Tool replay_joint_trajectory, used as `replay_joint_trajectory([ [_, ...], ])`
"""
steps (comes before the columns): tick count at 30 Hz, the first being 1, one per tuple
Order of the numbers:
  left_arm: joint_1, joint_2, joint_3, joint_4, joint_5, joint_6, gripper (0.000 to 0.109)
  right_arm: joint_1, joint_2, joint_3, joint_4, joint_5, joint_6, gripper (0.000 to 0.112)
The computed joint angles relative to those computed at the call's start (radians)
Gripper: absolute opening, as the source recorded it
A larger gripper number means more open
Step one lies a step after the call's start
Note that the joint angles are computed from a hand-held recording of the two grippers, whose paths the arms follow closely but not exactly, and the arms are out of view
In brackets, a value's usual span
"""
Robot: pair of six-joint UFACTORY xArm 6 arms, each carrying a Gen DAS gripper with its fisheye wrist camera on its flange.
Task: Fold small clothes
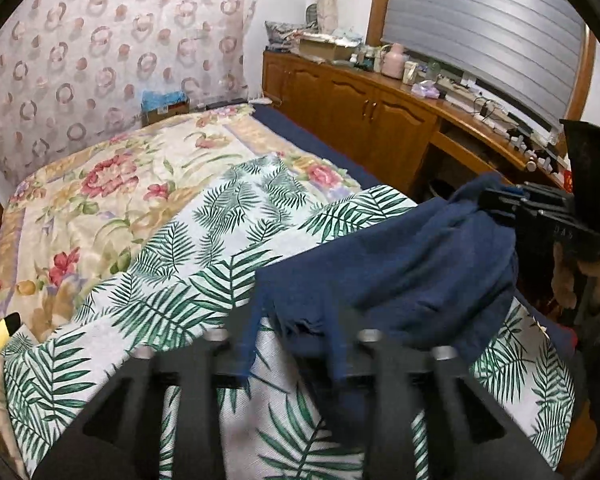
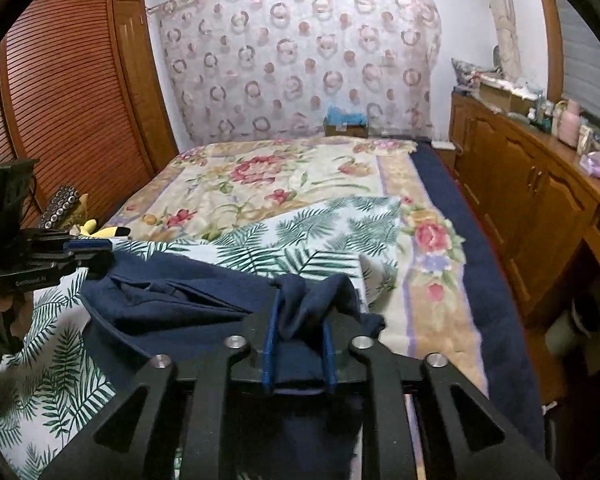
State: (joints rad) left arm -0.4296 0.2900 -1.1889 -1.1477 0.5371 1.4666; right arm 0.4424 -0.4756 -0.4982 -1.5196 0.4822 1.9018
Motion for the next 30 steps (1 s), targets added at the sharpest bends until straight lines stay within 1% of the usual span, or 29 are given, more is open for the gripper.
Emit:
replay_joint_trajectory([
  [1, 0.011, -0.008, 0.006, -0.013, 0.016, 0.018, 0.049, 0.017, -0.023, 0.014, 0.012, 0.024, -0.009, 0.043],
  [2, 0.024, -0.016, 0.012, -0.019, 0.032, 0.027, 0.056, 0.034, -0.052, 0.032, 0.029, 0.047, -0.021, 0.05],
  [3, 0.038, -0.024, 0.022, -0.014, 0.05, 0.031, 0.066, 0.045, -0.077, 0.049, 0.034, 0.059, -0.022, 0.052],
  [4, 0.052, -0.032, 0.034, -0.006, 0.07, 0.037, 0.07, 0.067, -0.107, 0.067, 0.057, 0.083, -0.036, 0.055],
  [7, 0.062, -0.038, 0.058, 0.035, 0.079, 0.034, 0.07, 0.108, -0.146, 0.108, 0.082, 0.116, -0.053, 0.056],
  [11, 0.053, -0.024, 0.08, 0.082, 0.067, 0.035, 0.07, 0.169, -0.135, 0.123, 0.158, 0.168, -0.134, 0.056],
  [14, 0.028, 0.006, 0.072, 0.117, 0.037, 0.022, 0.071, 0.174, -0.144, 0.133, 0.188, 0.141, -0.171, 0.056],
  [17, 0.009, 0.028, 0.048, 0.113, 0.029, 0.015, 0.071, 0.178, -0.112, 0.114, 0.208, 0.125, -0.214, 0.056],
  [18, 0.005, 0.036, 0.033, 0.111, 0.036, 0.012, 0.07, 0.166, -0.1, 0.103, 0.213, 0.115, -0.232, 0.056],
  [21, -0.009, 0.061, -0.012, 0.097, 0.039, 0.003, 0.07, 0.134, -0.058, 0.06, 0.163, 0.08, -0.234, 0.056],
  [23, -0.018, 0.086, -0.051, 0.092, 0.039, -0.009, 0.071, 0.097, -0.035, 0.033, 0.12, 0.037, -0.238, 0.056],
  [25, -0.024, 0.113, -0.091, 0.092, 0.035, -0.021, 0.07, 0.065, -0.006, 0.004, 0.106, 0.003, -0.262, 0.056],
  [26, -0.026, 0.124, -0.108, 0.091, 0.034, -0.03, 0.07, 0.048, -0.005, 0.005, 0.084, -0.021, -0.256, 0.046],
  [27, -0.027, 0.132, -0.121, 0.088, 0.036, -0.035, 0.071, 0.023, -0.001, 0.005, 0.056, -0.06, -0.242, 0.038],
  [28, -0.027, 0.142, -0.135, 0.084, 0.036, -0.04, 0.071, 0.004, 0.006, -0.003, 0.046, -0.092, -0.242, 0.027],
  [29, -0.029, 0.153, -0.147, 0.08, 0.023, -0.044, 0.071, -0.019, 0.006, -0.003, 0.016, -0.124, -0.227, 0.013],
  [30, -0.034, 0.16, -0.154, 0.084, 0.002, -0.055, 0.071, -0.053, 0.005, -0.003, -0.037, -0.177, -0.188, 0.011],
])
